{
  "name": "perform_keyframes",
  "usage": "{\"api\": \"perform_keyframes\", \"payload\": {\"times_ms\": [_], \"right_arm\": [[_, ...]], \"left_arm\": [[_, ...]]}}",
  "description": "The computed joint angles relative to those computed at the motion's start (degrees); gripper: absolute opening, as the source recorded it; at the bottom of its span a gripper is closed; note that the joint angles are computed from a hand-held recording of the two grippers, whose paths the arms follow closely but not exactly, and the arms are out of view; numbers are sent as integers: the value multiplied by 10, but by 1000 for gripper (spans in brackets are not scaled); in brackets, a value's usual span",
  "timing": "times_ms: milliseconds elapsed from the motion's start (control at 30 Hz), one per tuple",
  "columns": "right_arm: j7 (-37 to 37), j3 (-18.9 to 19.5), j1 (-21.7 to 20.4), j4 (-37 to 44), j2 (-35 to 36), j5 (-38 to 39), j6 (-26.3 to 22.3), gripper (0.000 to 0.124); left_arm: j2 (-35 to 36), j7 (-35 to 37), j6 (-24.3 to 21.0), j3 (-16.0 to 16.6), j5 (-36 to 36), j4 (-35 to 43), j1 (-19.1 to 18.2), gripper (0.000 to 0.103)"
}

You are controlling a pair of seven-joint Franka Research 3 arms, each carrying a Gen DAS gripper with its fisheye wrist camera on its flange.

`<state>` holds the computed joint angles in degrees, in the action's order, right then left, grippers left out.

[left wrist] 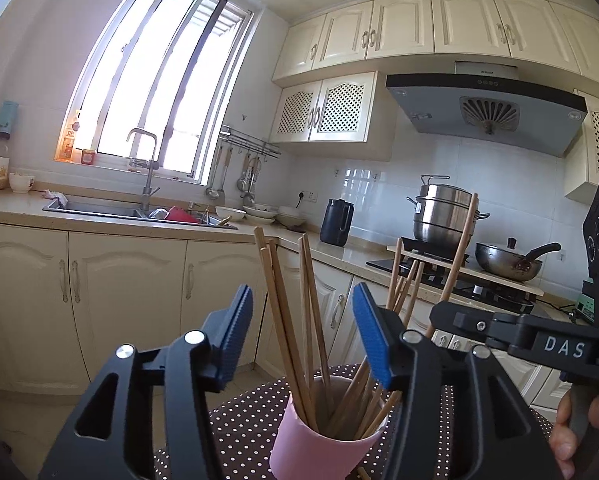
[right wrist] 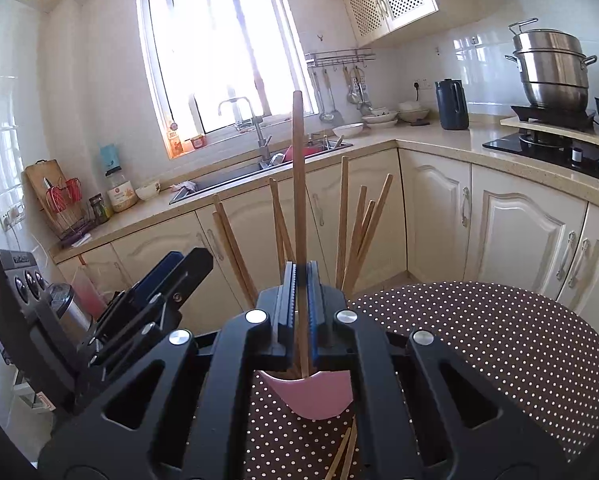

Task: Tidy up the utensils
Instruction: 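Lower both chopsticks into the pink cup and open both tools, then move both open tools back down to the last loose chopsticks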

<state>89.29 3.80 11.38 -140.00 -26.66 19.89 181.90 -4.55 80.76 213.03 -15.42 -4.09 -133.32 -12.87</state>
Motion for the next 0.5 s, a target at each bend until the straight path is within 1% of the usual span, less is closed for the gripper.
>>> {"api": "perform_keyframes", "payload": {"times_ms": [33, 133, 267, 333, 400, 433, 500], "right_arm": [[5, 9, -10, -1, -2, -3, -1, 6], [16, 20, -20, -5, -9, -5, -3, 6], [39, 51, -55, -11, -23, -21, -9, 8], [52, 60, -68, -14, -30, -27, -10, 15], [63, 67, -78, -19, -40, -34, -9, 30], [66, 67, -78, -22, -46, -36, -10, 32], [71, 67, -79, -28, -58, -40, -13, 33]], "left_arm": [[-4, 1, -1, 0, -3, -4, 0, 55], [-18, -6, -8, 1, 4, -15, 2, 57], [-40, -32, -23, 4, 32, -29, 9, 61], [-51, -33, -30, -1, 31, -35, 15, 63], [-64, -42, -37, -3, 38, -44, 20, 63], [-73, -55, -43, 2, 51, -49, 18, 63], [-84, -86, -58, 15, 85, -54, 14, 64]]}}
